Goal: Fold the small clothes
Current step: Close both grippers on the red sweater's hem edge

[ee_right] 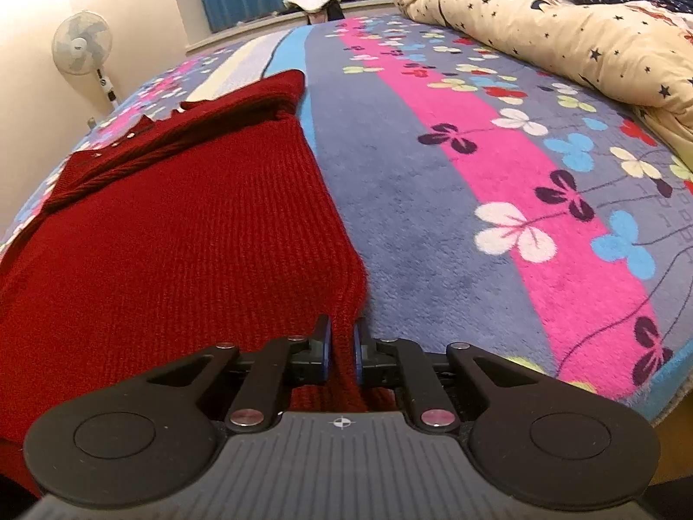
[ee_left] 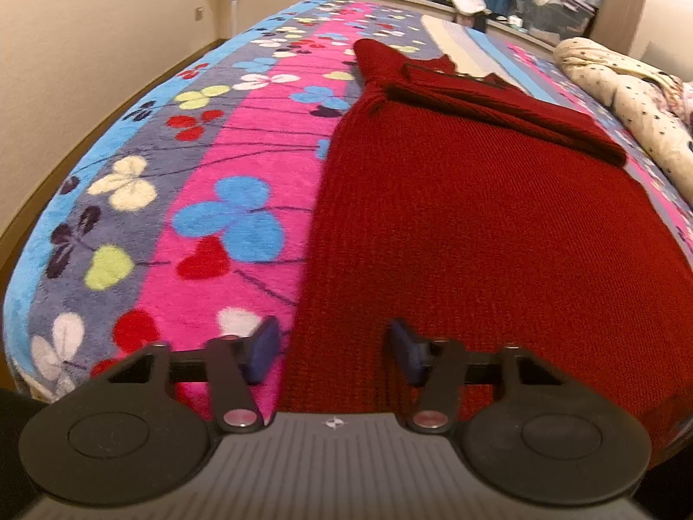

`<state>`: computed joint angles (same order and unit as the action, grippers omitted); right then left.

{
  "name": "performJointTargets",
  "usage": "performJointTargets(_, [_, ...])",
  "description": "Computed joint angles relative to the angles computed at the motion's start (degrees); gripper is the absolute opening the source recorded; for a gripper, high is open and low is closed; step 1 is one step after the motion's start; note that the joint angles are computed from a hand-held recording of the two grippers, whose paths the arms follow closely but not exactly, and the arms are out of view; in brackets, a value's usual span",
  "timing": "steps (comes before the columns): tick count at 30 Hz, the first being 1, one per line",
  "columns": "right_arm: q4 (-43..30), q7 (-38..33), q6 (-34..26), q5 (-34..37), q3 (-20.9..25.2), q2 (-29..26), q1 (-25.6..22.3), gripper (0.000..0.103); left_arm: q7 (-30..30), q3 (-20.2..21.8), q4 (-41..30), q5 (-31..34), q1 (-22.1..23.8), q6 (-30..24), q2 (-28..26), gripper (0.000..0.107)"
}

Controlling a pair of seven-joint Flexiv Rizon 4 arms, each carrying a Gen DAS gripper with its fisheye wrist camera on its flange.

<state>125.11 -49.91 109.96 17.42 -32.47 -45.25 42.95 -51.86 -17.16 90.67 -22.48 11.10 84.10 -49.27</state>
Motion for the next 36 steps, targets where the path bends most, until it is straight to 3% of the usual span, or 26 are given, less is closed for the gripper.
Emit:
performJointTargets(3, [0.2,-0.8,3.3,0.7,1.0,0.1,-0.6,0.008,2.0,-2.5,0.8,0.1,1.7,0.3,0.0,0.014])
performJointTargets(4, [0.3,-1.4,4.7,1.4,1.4,0.2,-0.8,0.007,2.3,-3.1,1.0,-0.1,2.1,0.9,0.0,0.012])
performJointTargets(6, [0.2,-2.7,6.8,3.0,1.9,0.2,-0.8,0.007,3.2,-6.7,1.8,-1.3,4.8,1.5,-0.2,0.012])
performJointTargets(8, [0.0,-4.0,6.2,4.2,2.2,0.5,-0.9,0.007,3.0,-7.4,1.9,-1.9,5.4,1.2,-0.1,0.012])
performJointTargets(17, [-0.6,-2.9,1.3,3.5,0.7,0.1,0.0,0.008,1.1,-2.0,0.4,-2.1,1.5,-1.0,0.2,0.021])
performJointTargets(34, [-0.3,-0.4,0.1,1.2,0.3,0.0,-0.2,0.009,0.2,-1.0,0.1,-2.5,1.0,-1.7,0.3,0.028])
performJointTargets(36, [-0.4,0.0,-1.0,0.8,-0.1,0.0,0.1,0.013,0.2,-1.0,0.2,-2.5,1.1,-1.9,0.4,0.028])
